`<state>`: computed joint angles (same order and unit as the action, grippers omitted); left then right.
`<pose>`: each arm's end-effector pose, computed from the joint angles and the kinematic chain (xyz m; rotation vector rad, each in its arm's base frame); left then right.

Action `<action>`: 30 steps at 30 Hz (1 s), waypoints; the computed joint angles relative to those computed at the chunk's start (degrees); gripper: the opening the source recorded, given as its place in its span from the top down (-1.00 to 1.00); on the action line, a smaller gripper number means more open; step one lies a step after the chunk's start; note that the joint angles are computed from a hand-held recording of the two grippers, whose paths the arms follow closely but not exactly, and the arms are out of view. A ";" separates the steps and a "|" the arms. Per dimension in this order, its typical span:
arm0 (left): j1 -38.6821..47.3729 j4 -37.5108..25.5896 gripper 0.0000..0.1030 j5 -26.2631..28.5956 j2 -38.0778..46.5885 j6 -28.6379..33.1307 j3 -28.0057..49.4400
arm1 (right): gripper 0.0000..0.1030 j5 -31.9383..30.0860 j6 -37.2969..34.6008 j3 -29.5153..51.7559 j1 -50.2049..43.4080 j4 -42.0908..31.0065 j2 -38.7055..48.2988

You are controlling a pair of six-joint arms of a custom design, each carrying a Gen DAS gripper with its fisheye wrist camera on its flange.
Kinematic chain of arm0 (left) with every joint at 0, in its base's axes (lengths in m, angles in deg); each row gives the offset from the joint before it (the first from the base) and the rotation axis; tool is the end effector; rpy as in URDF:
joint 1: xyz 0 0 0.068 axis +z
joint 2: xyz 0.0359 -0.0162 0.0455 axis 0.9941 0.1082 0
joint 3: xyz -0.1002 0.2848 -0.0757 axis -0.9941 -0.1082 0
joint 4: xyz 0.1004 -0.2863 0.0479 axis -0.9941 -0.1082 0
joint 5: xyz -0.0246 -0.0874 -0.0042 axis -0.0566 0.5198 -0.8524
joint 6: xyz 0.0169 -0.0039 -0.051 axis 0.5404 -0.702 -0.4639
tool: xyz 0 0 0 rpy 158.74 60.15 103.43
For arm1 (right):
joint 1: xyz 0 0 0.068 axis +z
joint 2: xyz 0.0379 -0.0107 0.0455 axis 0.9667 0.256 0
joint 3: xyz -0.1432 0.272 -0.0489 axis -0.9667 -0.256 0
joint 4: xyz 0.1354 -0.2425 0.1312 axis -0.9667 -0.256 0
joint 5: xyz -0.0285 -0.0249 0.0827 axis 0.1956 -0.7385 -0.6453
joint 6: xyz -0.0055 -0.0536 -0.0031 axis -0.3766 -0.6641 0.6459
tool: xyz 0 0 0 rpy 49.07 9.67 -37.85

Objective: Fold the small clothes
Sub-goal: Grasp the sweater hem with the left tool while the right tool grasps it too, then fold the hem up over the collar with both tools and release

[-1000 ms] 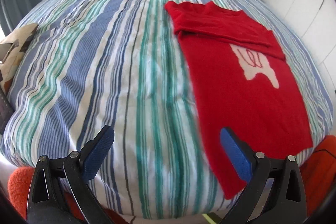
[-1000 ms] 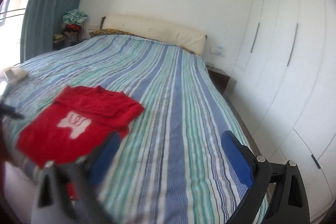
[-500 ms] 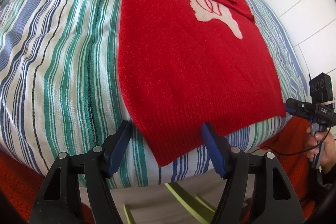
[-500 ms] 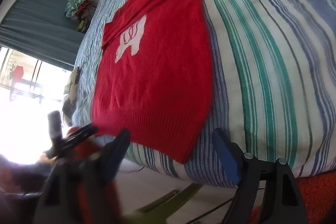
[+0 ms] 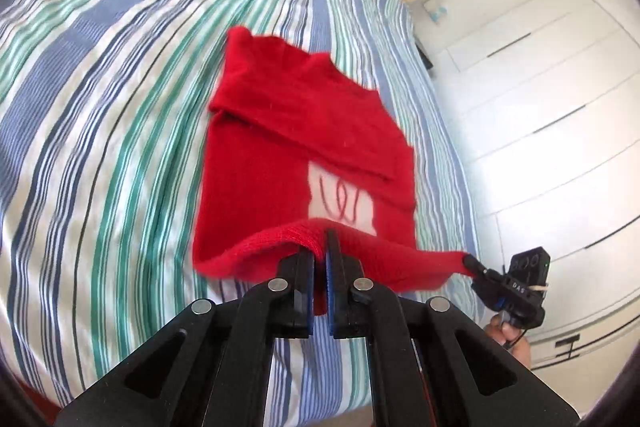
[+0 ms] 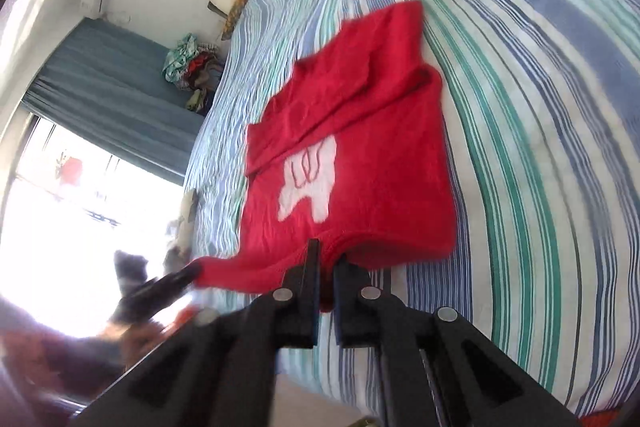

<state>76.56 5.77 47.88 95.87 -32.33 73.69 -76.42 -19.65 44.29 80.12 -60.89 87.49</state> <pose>0.3341 -0.0548 0.2668 -0.4579 2.4433 -0.7687 0.2989 0.0508 0.2413 0.1204 2.5094 1.1846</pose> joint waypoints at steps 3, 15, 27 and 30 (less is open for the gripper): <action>3.14 1.28 0.96 -0.69 14.21 1.30 12.94 | 0.90 2.33 3.23 10.35 -0.23 7.29 12.03; 4.95 -11.25 -0.08 -12.79 48.74 3.73 53.61 | 0.60 13.91 6.28 54.48 2.23 5.17 54.13; 0.32 0.87 -0.49 -9.10 32.97 17.77 29.32 | -0.37 4.93 -7.35 38.30 3.63 9.69 38.24; -0.79 -8.30 -0.40 -15.34 41.19 18.35 35.96 | -0.38 4.52 -15.34 35.25 6.14 3.08 37.58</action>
